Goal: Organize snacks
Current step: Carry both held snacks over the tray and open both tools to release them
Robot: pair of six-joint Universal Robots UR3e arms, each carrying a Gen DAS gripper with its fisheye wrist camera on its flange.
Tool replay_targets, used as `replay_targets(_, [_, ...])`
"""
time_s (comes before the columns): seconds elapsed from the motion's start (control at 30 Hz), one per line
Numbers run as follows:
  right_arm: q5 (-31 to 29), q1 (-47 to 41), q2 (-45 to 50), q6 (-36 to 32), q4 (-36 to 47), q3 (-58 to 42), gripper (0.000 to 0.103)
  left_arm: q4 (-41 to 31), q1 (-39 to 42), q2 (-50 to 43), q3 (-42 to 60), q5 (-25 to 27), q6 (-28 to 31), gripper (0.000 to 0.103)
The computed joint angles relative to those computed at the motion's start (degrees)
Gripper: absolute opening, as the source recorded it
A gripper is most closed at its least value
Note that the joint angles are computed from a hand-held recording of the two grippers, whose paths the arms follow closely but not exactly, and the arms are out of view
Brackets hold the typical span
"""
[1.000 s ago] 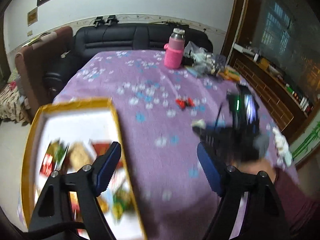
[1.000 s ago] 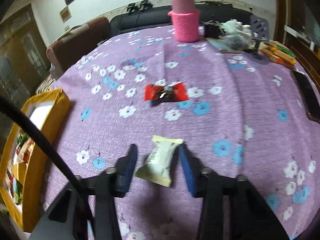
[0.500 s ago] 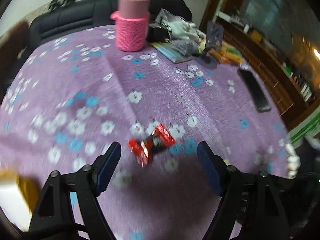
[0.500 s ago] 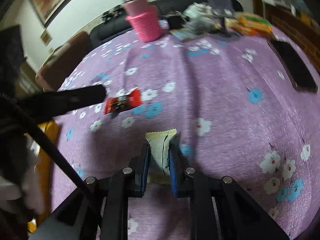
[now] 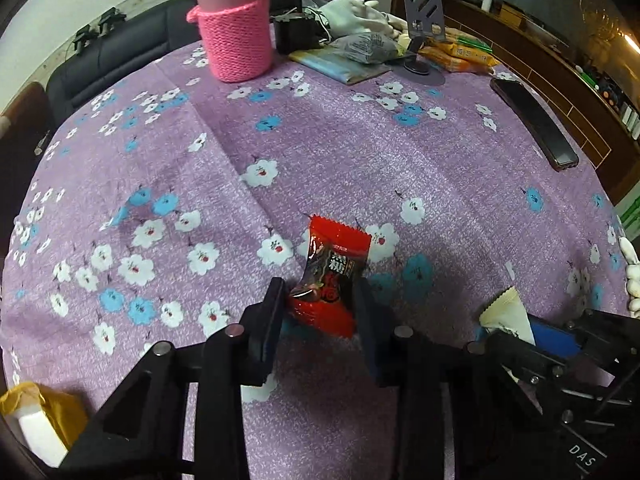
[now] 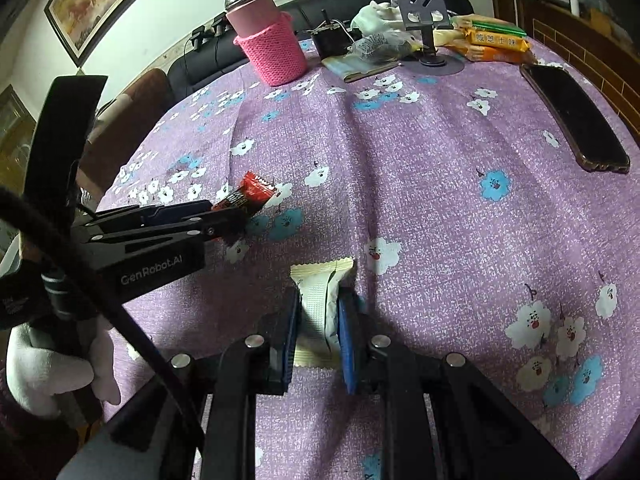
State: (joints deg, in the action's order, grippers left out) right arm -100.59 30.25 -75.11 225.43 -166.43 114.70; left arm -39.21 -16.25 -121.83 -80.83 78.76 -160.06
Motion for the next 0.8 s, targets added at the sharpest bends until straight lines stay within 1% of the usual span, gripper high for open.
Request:
replay_targets(0.07, [-0.4, 0.2, 0.3, -0.2, 0.3, -0.4, 0.018, 0.8, 0.1, 1.1, -1.4, -0.4, -0.2, 0.032])
replay_targets(0.17, [-0.1, 0.2, 0.1, -0.2, -0.1, -0.1, 0.018, 1.8, 0.7, 4.6, -5.0, -1.6, -0.4, 0.030])
replay_targets(0.3, [1.2, -0.2, 0.1, -0.4, -1.3, 0.3, 0.018, 2.4, 0.7, 9.8, -10.3, -1.8, 0.8, 0.029])
replay_targets(0.37, [1.8, -0.4, 0.0, -0.2, -2.0, 0.7, 0.018, 3.2, -0.3, 11.3, -12.3, -0.1, 1.4, 0.030])
replay_targets(0.4, [2.0, -0.6, -0.3, -0.1, -2.3, 1.1, 0.018, 4.3, -0.7, 11.6, -13.3, 0.6, 1.5, 0.032])
replay_targets(0.43, [2.0, -0.5, -0.4, 0.2, -2.5, 1.2, 0.018, 5.4, -1.0, 11.7, -14.0, 0.9, 1.9, 0.037])
replay_targets(0.47, [2.1, -0.6, -0.6, 0.4, -2.8, 1.6, 0.018, 5.9, -1.4, 11.4, -14.2, 1.5, 2.3, 0.046])
replay_targets(0.5, [2.2, -0.7, -0.9, 0.6, -3.1, 1.9, 0.018, 6.8, -1.7, 11.1, -14.6, 2.2, 2.3, 0.052])
replay_targets(0.53, [2.4, -0.8, -1.2, 0.8, -3.5, 2.4, 0.018, 8.0, -2.1, 10.6, -14.8, 3.0, 2.3, 0.061])
replay_targets(0.57, [2.5, -0.9, -1.5, 0.9, -3.7, 2.7, 0.018, 8.8, -2.4, 10.1, -15.0, 3.4, 2.6, 0.068])
replay_targets(0.67, [2.8, -1.3, -1.5, 1.4, -3.5, 3.0, 0.018, 8.7, -3.0, 8.6, -14.3, 3.4, 3.1, 0.068])
replay_targets(0.73, [3.5, -2.0, -2.0, 1.9, -3.6, 3.7, 0.018, 7.9, -2.7, 7.9, -13.9, 1.7, 3.8, 0.068])
replay_targets(0.8, [4.3, -2.7, -2.3, 2.1, -4.4, 4.5, 0.018, 8.1, -3.3, 7.3, -14.2, 2.4, 4.1, 0.068])
